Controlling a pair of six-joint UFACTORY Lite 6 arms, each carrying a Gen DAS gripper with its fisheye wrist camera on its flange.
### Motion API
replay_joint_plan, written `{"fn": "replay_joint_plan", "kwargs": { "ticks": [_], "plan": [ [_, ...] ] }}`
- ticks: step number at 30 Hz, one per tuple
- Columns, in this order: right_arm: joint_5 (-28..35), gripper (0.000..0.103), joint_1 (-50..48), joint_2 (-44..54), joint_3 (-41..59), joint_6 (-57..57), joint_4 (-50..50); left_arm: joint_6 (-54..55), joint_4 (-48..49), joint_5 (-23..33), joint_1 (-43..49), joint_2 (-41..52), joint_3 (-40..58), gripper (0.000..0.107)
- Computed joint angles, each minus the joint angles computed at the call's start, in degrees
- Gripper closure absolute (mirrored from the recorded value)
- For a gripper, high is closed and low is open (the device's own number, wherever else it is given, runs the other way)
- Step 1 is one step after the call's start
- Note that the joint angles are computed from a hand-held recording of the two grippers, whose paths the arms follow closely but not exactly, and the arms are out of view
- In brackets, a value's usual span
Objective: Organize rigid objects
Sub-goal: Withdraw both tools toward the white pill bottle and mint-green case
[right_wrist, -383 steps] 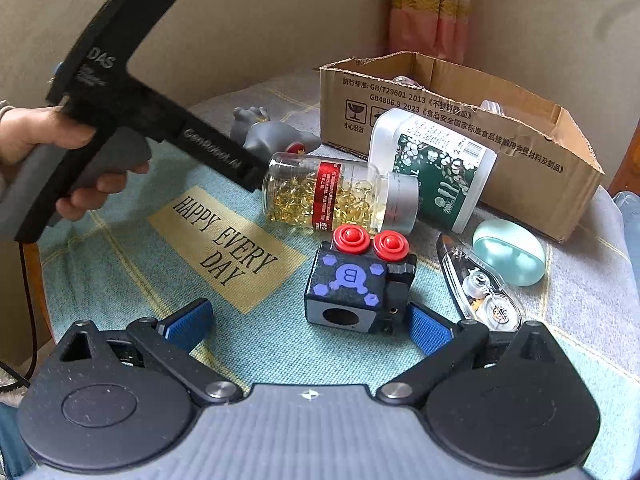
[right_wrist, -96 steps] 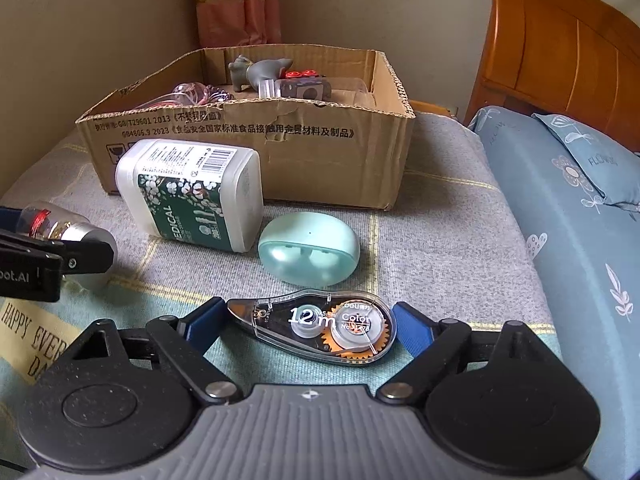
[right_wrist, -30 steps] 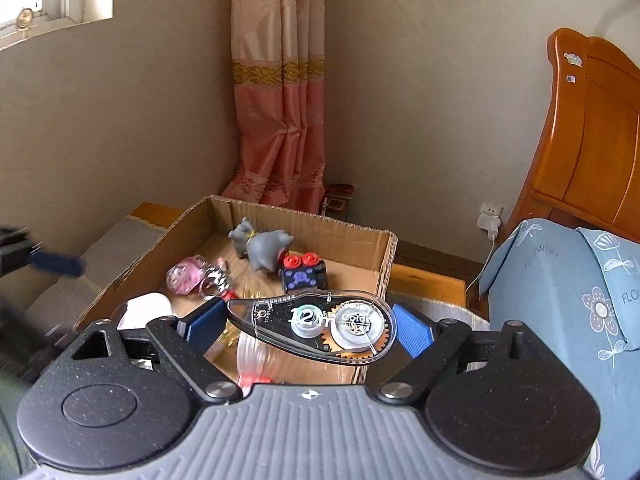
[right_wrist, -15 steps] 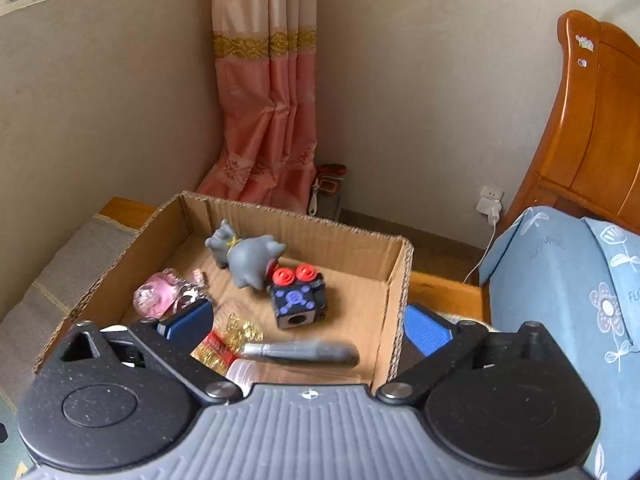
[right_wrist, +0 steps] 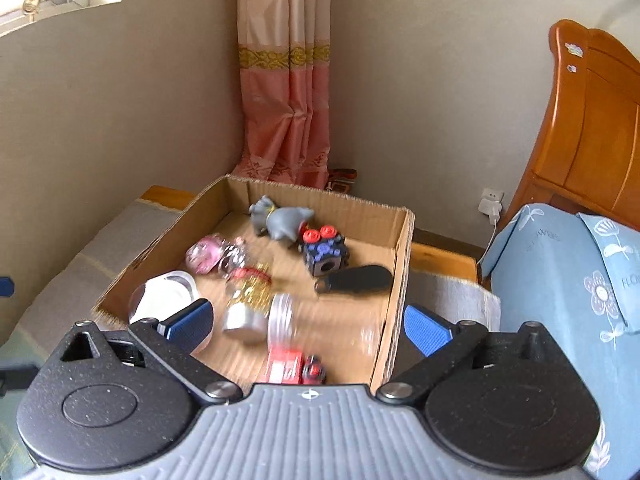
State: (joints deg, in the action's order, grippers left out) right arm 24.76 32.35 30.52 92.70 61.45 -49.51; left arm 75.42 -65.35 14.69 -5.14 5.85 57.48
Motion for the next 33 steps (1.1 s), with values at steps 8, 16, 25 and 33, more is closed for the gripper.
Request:
{"fn": "replay_joint_plan", "kwargs": {
  "ticks": [8, 16, 25, 33],
  "plan": [
    [-0.3, 0.0, 6.8, -13.5, -25.0, 35.3, -24.7, 21.4, -21.8, -3.9, -2.2, -8.4, -11.4, 0.01],
    [5.9, 0.0, 13.6, -7.5, -32.1, 60.8, -37.1, 43.6, -43.8, -3.1, -2.4, -10.6, -19.7, 0.01],
    [9.9, 0.0, 16.8, 0.4, -33.0, 72.8, -40.1, 60.6, -60.9, -1.9, -3.6, -9.7, -23.7, 0.01],
    [9.7, 0.0, 15.0, 1.7, -32.6, 76.2, -47.3, 70.0, -72.3, -1.6, -8.0, -3.2, -19.6, 0.01]
  ]
}}
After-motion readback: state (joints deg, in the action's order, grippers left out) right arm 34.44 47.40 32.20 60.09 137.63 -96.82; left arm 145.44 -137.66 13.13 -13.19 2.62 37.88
